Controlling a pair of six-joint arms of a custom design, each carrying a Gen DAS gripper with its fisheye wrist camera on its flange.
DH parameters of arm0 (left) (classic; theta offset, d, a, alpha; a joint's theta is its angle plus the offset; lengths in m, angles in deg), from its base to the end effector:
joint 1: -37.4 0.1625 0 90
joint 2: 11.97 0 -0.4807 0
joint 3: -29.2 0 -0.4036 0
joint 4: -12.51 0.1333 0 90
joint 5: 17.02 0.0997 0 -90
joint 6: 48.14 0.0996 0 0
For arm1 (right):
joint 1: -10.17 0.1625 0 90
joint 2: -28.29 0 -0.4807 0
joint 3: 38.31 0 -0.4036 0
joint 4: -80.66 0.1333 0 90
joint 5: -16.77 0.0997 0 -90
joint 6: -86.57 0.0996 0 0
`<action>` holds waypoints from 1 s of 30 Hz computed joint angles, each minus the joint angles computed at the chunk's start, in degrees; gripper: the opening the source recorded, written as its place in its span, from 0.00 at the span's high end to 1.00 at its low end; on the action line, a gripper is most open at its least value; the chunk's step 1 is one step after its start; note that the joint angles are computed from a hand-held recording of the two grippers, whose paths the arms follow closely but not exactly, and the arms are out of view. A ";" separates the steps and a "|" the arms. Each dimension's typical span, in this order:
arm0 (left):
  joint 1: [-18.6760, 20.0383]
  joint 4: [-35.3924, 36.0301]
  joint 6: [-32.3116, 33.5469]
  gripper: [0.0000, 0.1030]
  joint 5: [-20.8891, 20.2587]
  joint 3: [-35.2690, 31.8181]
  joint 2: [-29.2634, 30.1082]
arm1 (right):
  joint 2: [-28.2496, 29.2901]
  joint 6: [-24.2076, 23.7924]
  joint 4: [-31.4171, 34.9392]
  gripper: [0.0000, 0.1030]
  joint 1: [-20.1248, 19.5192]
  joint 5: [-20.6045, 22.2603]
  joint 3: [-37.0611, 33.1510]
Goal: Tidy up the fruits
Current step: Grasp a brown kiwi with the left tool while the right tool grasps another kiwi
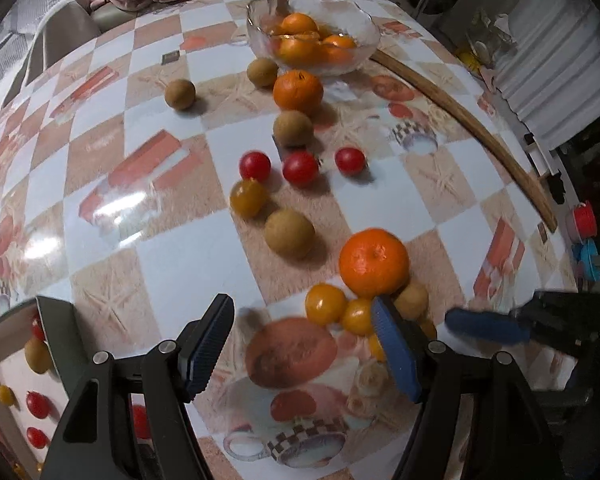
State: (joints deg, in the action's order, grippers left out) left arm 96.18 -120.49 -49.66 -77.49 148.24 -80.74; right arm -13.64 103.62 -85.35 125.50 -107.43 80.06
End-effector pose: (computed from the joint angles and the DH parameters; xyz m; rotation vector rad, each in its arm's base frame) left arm -0.1135 -0.5392 0.2016 0.7118 2.5138 -0.0348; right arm 0.3058 -0.4652 0.0082 0.1884 -2.5617 0.2766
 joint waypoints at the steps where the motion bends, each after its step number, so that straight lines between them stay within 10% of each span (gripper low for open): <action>1: 0.14 0.01 -0.21 0.30 -0.02 -0.44 0.11 | -0.20 -0.07 -0.06 0.70 -0.14 0.32 0.19; 21: 2.66 7.49 -20.88 0.30 0.66 -7.75 4.65 | 0.49 -1.62 -1.46 0.70 -0.69 2.88 0.56; 30: 0.75 10.20 -23.28 0.73 4.20 -8.17 6.08 | 0.93 -0.73 -1.96 0.72 -0.84 3.82 0.05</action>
State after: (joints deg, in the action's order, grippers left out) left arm 96.93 -110.30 -72.94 -73.29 140.08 -74.66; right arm -12.71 102.89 -87.32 124.66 -103.61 80.11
